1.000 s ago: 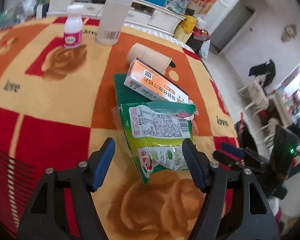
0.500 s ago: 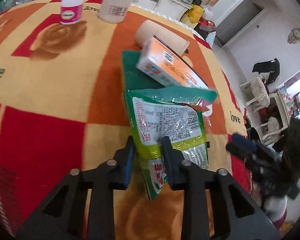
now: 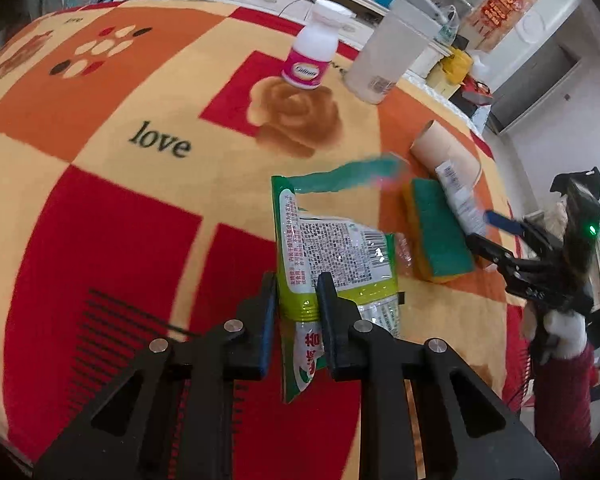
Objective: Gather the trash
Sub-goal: 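Grasp the green snack packet with the left tool while the right tool grasps the orange-white medicine box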
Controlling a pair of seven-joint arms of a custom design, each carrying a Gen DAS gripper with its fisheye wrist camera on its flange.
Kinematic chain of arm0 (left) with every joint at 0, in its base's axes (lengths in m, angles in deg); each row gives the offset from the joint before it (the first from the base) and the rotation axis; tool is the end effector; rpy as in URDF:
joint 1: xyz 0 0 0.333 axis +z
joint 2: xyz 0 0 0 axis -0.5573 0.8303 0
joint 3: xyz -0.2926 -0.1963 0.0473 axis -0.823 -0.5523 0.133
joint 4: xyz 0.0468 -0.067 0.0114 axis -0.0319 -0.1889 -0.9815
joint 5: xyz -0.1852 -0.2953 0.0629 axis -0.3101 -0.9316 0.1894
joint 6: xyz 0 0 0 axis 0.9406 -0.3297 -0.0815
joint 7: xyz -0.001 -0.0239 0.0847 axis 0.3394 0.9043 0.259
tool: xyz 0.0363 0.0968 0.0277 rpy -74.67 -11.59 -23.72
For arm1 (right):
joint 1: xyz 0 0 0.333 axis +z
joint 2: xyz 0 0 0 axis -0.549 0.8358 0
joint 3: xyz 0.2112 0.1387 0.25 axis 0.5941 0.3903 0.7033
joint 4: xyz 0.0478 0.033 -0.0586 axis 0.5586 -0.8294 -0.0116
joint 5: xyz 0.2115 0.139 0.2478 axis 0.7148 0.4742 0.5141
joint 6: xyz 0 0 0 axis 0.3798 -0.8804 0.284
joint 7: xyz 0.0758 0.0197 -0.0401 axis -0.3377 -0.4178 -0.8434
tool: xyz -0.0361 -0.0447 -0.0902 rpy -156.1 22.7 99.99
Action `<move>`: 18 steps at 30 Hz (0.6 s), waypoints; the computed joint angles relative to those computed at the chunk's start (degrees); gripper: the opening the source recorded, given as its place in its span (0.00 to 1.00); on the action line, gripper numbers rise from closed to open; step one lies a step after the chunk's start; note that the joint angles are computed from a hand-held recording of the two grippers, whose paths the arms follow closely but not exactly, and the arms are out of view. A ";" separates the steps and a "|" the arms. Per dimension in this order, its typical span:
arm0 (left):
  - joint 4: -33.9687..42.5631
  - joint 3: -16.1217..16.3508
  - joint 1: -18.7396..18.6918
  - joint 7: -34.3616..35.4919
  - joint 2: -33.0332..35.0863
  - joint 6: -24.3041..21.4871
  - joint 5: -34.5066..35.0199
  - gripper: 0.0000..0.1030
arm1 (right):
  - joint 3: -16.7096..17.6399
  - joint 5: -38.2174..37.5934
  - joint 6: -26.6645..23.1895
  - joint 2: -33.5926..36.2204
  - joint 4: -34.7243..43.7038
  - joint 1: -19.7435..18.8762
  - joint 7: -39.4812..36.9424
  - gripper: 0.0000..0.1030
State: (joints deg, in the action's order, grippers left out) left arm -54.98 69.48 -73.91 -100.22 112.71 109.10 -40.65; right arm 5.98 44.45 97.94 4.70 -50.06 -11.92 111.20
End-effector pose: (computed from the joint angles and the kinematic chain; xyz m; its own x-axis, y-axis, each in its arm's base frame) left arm 0.4519 -0.5289 0.4047 0.5476 -0.7694 0.3288 -0.6659 -0.6387 -0.3856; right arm 0.7018 0.3521 0.3573 0.9270 -0.3502 -0.1339 -0.3707 -0.8019 -0.4685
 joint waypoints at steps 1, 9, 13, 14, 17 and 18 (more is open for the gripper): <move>-0.55 -0.12 0.10 0.00 -0.07 0.45 -0.06 0.17 | -0.28 -0.81 -0.10 1.14 1.62 0.46 -0.31 0.76; 1.37 0.80 0.13 0.67 2.41 2.53 0.49 0.18 | 1.45 1.83 -13.44 2.17 6.22 -2.69 4.71 0.55; 1.76 1.07 0.36 1.02 3.24 4.51 0.36 0.33 | 1.26 4.45 -9.16 -5.40 -7.11 -3.27 -0.30 0.55; 1.57 1.32 0.19 0.62 3.23 4.97 0.59 0.38 | 1.16 5.09 -8.29 -6.06 -8.32 -3.28 -0.44 0.56; 1.19 1.91 -0.06 -0.64 3.21 5.82 1.11 0.40 | 1.61 7.82 -7.12 -6.81 -9.79 -3.91 -0.56 0.77; 1.25 2.02 0.02 -0.95 3.32 6.10 1.14 0.41 | 1.42 8.19 -5.23 -6.99 -10.40 -3.41 -0.38 0.77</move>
